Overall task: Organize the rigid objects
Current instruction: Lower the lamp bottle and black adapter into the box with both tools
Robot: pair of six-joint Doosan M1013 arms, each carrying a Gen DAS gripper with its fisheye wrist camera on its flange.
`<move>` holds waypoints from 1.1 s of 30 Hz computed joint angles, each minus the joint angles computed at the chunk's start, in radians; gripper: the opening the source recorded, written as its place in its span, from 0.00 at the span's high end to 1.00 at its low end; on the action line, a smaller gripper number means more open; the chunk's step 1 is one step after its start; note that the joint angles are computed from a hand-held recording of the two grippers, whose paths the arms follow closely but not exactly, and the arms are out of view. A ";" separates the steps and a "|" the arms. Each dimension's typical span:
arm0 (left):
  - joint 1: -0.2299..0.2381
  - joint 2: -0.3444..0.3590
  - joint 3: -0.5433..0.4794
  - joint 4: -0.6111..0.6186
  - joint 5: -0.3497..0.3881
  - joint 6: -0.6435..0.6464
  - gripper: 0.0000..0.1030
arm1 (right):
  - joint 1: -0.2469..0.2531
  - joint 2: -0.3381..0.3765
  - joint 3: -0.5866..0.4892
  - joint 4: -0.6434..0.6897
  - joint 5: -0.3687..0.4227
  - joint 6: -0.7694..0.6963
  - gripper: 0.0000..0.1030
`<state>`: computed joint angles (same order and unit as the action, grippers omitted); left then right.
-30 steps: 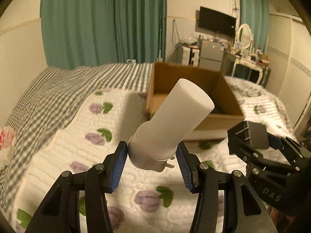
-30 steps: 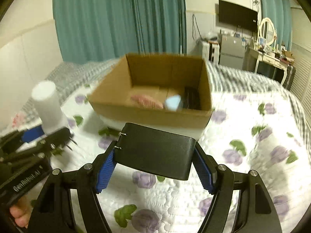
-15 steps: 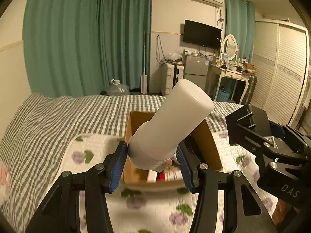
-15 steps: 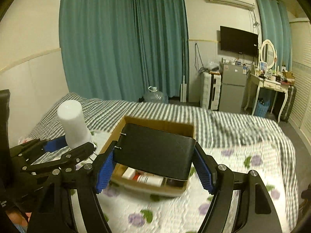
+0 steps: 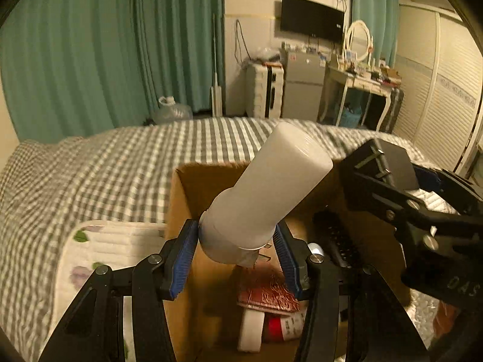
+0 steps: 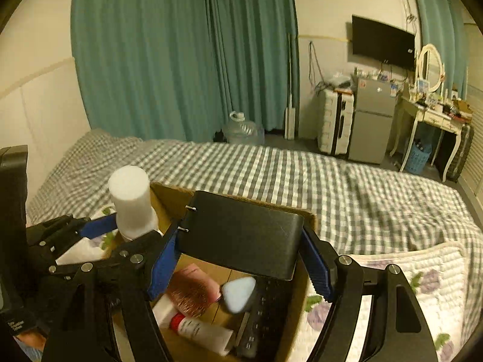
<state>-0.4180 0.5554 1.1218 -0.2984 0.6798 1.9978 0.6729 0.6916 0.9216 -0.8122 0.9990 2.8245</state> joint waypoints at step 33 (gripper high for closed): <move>-0.018 -0.119 0.079 -0.033 -0.030 0.039 0.43 | 0.024 -0.041 -0.010 -0.009 0.086 -0.029 0.26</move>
<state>-0.4364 0.4361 1.2008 -0.3316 0.6503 2.0366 0.6967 0.6510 0.9112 -0.8207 1.0855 2.7953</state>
